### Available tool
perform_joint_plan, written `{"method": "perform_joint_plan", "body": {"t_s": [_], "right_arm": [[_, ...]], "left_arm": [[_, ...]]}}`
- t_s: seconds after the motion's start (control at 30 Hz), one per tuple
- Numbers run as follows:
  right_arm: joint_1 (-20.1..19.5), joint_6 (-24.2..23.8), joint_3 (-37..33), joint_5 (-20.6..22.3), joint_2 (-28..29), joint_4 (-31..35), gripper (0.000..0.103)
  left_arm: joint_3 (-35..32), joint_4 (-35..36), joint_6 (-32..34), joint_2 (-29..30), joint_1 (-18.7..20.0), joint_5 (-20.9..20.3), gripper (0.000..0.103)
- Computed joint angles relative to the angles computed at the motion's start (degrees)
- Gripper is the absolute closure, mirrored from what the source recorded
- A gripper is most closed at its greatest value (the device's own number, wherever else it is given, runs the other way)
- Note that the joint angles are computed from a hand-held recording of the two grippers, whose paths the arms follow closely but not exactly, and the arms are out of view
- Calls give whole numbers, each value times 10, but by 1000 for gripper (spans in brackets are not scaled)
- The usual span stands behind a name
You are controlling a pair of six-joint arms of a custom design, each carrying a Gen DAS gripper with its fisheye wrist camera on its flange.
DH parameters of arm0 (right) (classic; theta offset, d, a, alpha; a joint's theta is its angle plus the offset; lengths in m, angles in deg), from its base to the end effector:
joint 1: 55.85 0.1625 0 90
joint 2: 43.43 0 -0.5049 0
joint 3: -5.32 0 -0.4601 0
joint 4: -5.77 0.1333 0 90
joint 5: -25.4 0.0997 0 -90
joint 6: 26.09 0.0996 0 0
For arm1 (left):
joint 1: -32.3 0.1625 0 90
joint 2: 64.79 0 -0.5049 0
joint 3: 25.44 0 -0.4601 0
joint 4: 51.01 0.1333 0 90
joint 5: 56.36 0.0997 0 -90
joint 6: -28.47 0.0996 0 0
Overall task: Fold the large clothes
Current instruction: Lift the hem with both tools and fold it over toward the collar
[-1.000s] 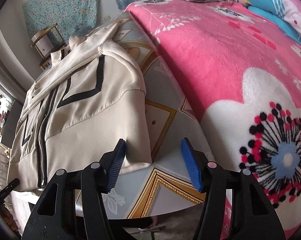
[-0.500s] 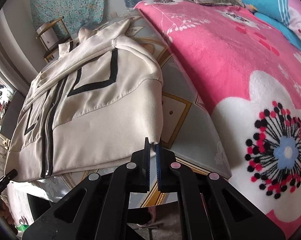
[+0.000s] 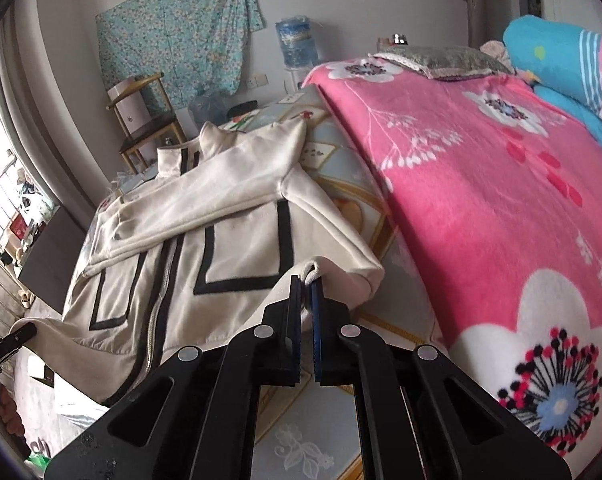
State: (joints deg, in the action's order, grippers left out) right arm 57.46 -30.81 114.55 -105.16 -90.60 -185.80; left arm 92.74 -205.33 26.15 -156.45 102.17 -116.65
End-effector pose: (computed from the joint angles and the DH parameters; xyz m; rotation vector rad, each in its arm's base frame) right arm 0.3336 -0.6009 0.1314 0.2697 -2.3838 0.9848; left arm -0.0105 -0.5594 0.4545 0.1684 2.5935 -1.0029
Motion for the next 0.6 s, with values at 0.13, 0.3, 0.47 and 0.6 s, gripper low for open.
{"method": "perform_joint_plan", "body": {"t_s": [0.13,0.3,0.47,0.6], "right_arm": [[-6,-32,-50,10,22,7,99],[-20,-49,-112,25,54,30,99],[-40,-41,-162,40,84,65,98],[-56,-23,-187,48,99,109,74]], "left_arm": [[-41,-5,13,28,12,-2,95],[-94,6,-1,70,35,-6,95],[-129,13,-14,106,60,-3,93],[-136,7,-33,120,72,18,77]]}}
